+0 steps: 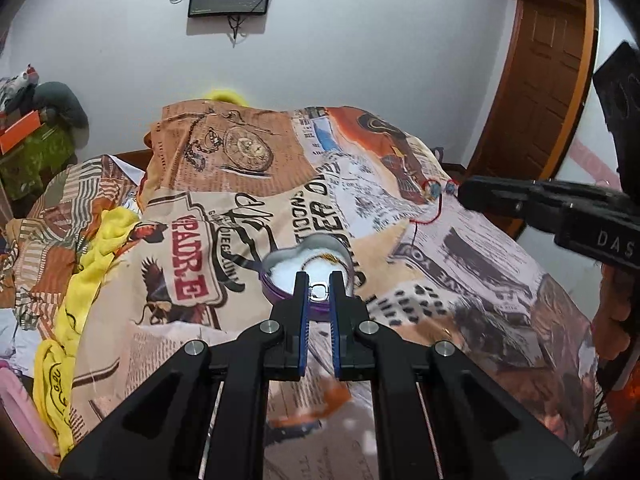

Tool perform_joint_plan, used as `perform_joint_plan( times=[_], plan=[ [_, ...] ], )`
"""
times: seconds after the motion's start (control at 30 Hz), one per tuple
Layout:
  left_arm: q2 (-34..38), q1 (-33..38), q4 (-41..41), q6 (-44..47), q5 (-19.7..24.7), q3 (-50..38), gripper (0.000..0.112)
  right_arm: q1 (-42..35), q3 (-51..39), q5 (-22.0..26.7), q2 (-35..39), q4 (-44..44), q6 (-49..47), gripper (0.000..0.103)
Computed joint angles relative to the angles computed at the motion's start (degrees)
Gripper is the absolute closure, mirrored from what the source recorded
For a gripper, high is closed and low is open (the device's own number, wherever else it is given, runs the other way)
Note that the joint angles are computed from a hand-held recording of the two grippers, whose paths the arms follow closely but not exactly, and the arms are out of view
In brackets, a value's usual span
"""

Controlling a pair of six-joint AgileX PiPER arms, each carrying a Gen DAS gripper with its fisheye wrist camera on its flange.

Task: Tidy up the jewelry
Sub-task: 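Carry the beaded bracelet and small ring over the heart tin and release both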

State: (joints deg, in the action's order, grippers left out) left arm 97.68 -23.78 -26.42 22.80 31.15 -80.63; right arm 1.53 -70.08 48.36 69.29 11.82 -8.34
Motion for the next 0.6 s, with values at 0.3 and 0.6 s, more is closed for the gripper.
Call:
perform_joint_plan(
  times=[0.3, 0.6],
  plan=[
    [6.4, 2.1, -1.6, 0.5, 1.8, -8.4, 0.105, -0.1, -3.7, -1.1, 7.5, 2.1, -1.9, 0.096],
    [13.6, 2.2, -0.4, -1.1, 4.8, -16.8, 0.105, -0.2, -7.4, -0.3, 14.7, 3.5, -3.4, 0.096]
  ],
)
